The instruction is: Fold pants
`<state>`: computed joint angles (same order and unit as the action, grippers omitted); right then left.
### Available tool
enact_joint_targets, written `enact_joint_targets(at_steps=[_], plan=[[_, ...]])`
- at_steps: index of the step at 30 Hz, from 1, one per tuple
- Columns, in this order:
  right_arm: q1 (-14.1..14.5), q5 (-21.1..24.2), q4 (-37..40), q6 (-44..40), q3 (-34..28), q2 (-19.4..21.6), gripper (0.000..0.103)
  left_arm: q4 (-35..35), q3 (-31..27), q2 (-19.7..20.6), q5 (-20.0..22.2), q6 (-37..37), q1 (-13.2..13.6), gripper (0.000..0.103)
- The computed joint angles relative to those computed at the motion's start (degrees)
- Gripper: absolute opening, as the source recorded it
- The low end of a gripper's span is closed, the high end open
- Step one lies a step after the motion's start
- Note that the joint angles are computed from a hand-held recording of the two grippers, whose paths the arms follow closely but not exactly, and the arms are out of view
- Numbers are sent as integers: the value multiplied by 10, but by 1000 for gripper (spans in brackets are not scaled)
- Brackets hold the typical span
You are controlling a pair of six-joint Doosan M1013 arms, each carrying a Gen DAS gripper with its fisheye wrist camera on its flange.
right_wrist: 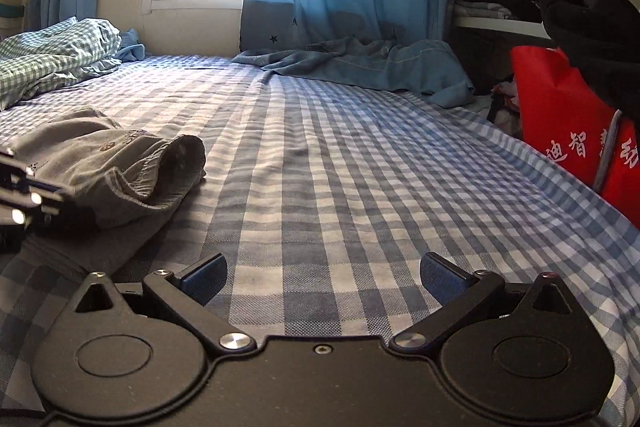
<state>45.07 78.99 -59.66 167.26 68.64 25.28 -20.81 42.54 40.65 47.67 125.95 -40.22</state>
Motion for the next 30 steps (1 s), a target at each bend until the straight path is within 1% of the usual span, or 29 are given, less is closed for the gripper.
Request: enact_joint_targets(at_steps=[1,2,3,5,7,8,10,13,14,15,17,19,21,22,23,24,25,27,28,30], plan=[[-2,-7,2,0,1,-1,102,-1,3,-2,4,2,0,27],[-3,-16,6,2,0,-2,102,-8,3,-3,12,2,3,50],[-6,-25,8,3,-2,-2,102,-14,4,-5,14,-7,6,67],[-10,-45,9,5,-8,-1,102,-39,17,-13,10,-19,12,74],[-16,-66,13,3,-18,2,102,-56,15,-15,20,-44,19,80],[-18,-74,16,5,-25,5,102,-51,13,-15,20,-70,21,88],[-22,-89,21,9,-40,12,102,-28,19,-21,5,-133,28,95],[-25,-105,29,7,-64,25,102,7,20,-25,-25,-225,40,101],[-26,-107,33,2,-73,30,102,28,20,-26,-37,-260,43,103],[-27,-108,40,-9,-85,37,102,70,13,-23,-44,-316,45,103],[-27,-101,55,-34,-108,52,102,159,-15,-9,-27,-419,47,103],[-25,-79,63,-62,-131,68,102,221,-48,11,3,-476,51,103],[-20,-50,63,-83,-144,80,102,259,-86,34,59,-513,55,103],[-16,-36,58,-89,-145,84,102,262,-93,39,76,-522,59,103],[-12,-25,48,-90,-141,85,102,257,-87,38,78,-527,64,103],[-8,-23,38,-85,-132,83,102,233,-65,30,60,-524,71,103],[-5,-25,30,-77,-123,80,102,205,-33,18,27,-525,78,103],[0,-27,21,-66,-113,77,102,185,42,-13,-66,-521,83,103],[0,-28,19,-64,-111,76,102,187,55,-19,-82,-519,83,103],[-3,-34,29,-61,-107,74,102,192,54,-18,-82,-521,82,103]])
